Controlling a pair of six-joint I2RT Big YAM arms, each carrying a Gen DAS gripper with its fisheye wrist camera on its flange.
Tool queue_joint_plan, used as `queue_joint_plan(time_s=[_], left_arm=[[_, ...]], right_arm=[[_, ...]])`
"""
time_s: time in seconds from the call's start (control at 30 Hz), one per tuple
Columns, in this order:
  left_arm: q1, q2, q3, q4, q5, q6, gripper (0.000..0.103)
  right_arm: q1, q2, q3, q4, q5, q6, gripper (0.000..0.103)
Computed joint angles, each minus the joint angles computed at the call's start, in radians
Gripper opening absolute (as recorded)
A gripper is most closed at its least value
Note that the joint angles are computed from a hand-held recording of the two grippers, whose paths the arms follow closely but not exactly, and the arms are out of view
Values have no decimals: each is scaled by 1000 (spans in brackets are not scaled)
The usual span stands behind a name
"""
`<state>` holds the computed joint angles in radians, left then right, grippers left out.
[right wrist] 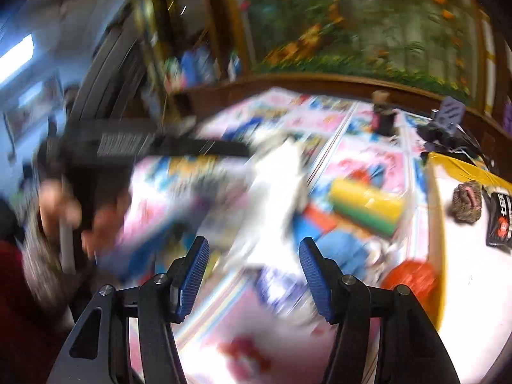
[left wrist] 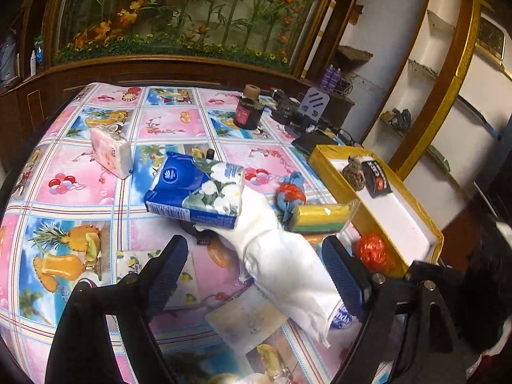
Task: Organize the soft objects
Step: 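Grasp the blue-and-white plastic bag with the right gripper while the left gripper reaches the pile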
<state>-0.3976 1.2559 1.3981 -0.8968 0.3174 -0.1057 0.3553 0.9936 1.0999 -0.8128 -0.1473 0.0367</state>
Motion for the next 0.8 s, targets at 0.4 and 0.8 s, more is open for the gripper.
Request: queue_joint_plan(time_s=[0.4, 0.8], left_arm=[[-1, -3, -1, -15, 5, 12, 85], [42, -15, -5, -32, 65, 52, 85]], right_arm=[[-20, 74, 29, -115, 128, 17, 64], [27, -14, -9, -145, 38, -7, 47]])
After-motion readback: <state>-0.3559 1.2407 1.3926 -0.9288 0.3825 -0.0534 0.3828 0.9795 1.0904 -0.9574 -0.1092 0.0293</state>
